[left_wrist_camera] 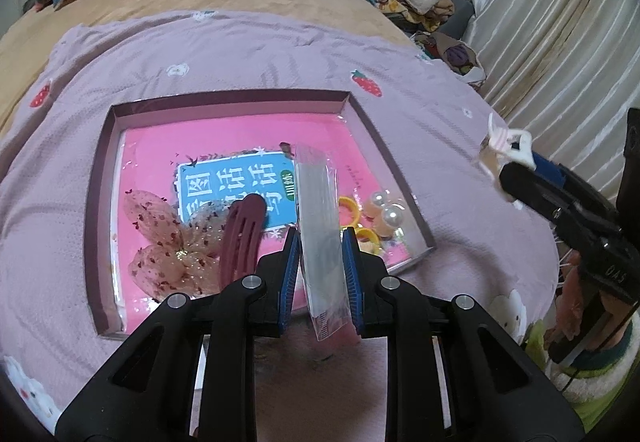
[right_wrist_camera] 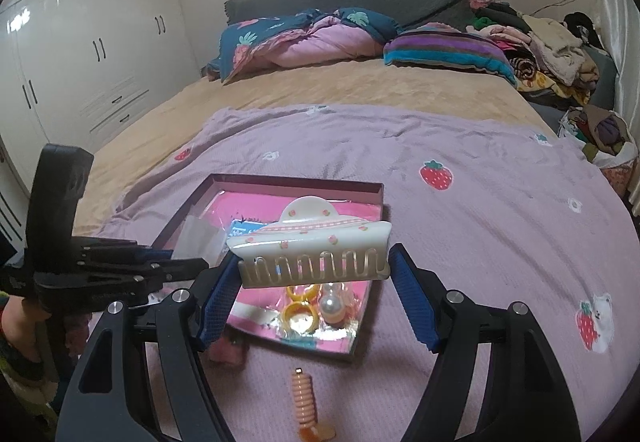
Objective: Organize jewelry
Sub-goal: 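Carry the packet and claw clip into the tray and open both grippers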
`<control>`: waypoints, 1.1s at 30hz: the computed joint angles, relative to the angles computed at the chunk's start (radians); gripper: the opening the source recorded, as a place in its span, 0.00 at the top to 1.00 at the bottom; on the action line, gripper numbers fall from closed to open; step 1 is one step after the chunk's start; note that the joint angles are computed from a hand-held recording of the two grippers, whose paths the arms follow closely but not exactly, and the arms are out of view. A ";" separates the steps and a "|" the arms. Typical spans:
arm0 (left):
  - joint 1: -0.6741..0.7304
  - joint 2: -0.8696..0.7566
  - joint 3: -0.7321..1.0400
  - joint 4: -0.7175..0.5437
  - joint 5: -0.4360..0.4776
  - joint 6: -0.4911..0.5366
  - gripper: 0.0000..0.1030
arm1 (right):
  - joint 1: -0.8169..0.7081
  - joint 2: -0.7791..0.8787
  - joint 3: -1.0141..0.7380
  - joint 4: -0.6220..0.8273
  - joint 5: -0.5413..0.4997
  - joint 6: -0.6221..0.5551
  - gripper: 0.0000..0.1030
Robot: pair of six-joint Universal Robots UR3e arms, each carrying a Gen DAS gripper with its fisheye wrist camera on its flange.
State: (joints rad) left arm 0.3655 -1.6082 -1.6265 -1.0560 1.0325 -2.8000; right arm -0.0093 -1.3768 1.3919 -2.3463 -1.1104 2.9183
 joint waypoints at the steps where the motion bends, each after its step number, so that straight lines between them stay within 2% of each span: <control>1: 0.000 -0.008 0.001 0.001 0.002 0.001 0.86 | 0.004 0.008 -0.009 0.001 -0.001 0.000 0.31; 27: 0.014 -0.174 0.028 0.038 0.037 0.042 0.85 | 0.112 0.286 -0.256 0.063 -0.115 0.016 0.31; 30: 0.021 -0.169 0.026 0.040 0.035 0.052 0.76 | 0.121 0.306 -0.268 0.064 -0.123 0.019 0.31; 33: 0.033 -0.158 0.025 0.034 0.022 0.062 0.74 | 0.129 0.324 -0.278 0.066 -0.129 0.021 0.31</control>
